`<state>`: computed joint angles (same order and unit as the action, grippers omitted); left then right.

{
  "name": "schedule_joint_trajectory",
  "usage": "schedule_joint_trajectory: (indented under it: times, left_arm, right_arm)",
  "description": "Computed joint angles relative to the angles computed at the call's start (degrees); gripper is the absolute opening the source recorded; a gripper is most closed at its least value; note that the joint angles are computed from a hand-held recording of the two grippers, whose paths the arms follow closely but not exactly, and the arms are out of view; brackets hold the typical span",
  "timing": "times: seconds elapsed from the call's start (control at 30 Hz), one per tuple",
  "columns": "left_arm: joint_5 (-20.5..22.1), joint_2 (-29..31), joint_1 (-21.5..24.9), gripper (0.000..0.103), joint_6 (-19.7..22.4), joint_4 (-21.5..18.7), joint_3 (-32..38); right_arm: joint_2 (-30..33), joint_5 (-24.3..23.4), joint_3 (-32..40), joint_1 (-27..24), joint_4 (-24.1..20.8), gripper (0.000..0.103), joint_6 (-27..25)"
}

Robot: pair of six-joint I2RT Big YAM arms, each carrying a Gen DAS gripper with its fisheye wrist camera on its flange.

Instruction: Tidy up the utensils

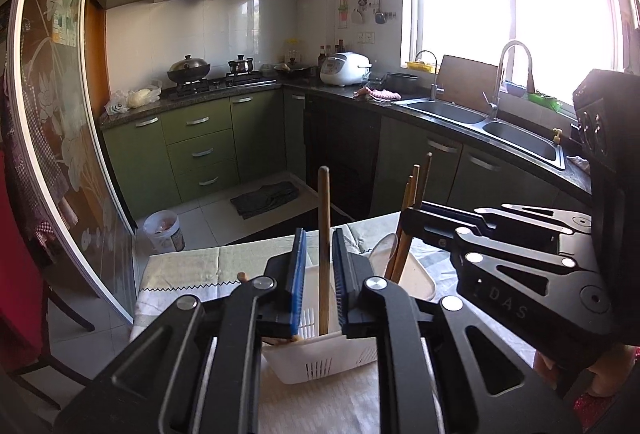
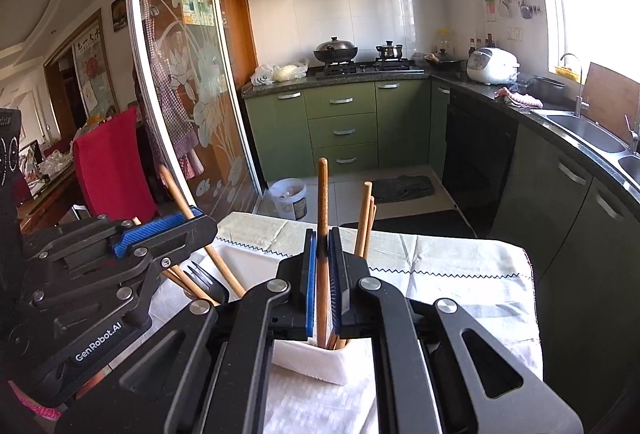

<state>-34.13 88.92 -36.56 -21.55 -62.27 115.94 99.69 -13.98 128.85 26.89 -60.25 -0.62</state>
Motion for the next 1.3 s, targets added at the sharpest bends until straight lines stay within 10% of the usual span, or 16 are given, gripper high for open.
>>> schedule_joint_trajectory:
  times: [0.17,0.4,0.5,0.83,1.3]
  left_arm:
    - [-1.21,-2.24,-1.07,0.035,0.07,2.33,-2.30]
    - [-14.35,-10.93,-9.10,0.096,3.73,11.96,-11.35]
    - [-21.56,-15.27,-13.85,0.096,3.01,13.39,-16.66]
    - [-32.44,-18.68,-26.81,0.096,-27.58,-9.40,-21.76]
    - [-34.80,-15.17,-33.42,0.096,-35.82,-19.52,-19.58]
  right_arm:
    - [-5.67,0.85,-7.98,-0.08,4.86,0.024,0.27]
    - [-23.19,3.22,-28.68,-0.29,15.06,0.057,0.51]
    - [-31.23,4.72,-38.15,-0.42,17.96,0.070,0.72]
    - [-51.50,9.87,-58.55,0.73,22.45,0.098,4.30]
    - [-57.33,10.96,-61.29,-0.34,20.93,0.098,4.73]
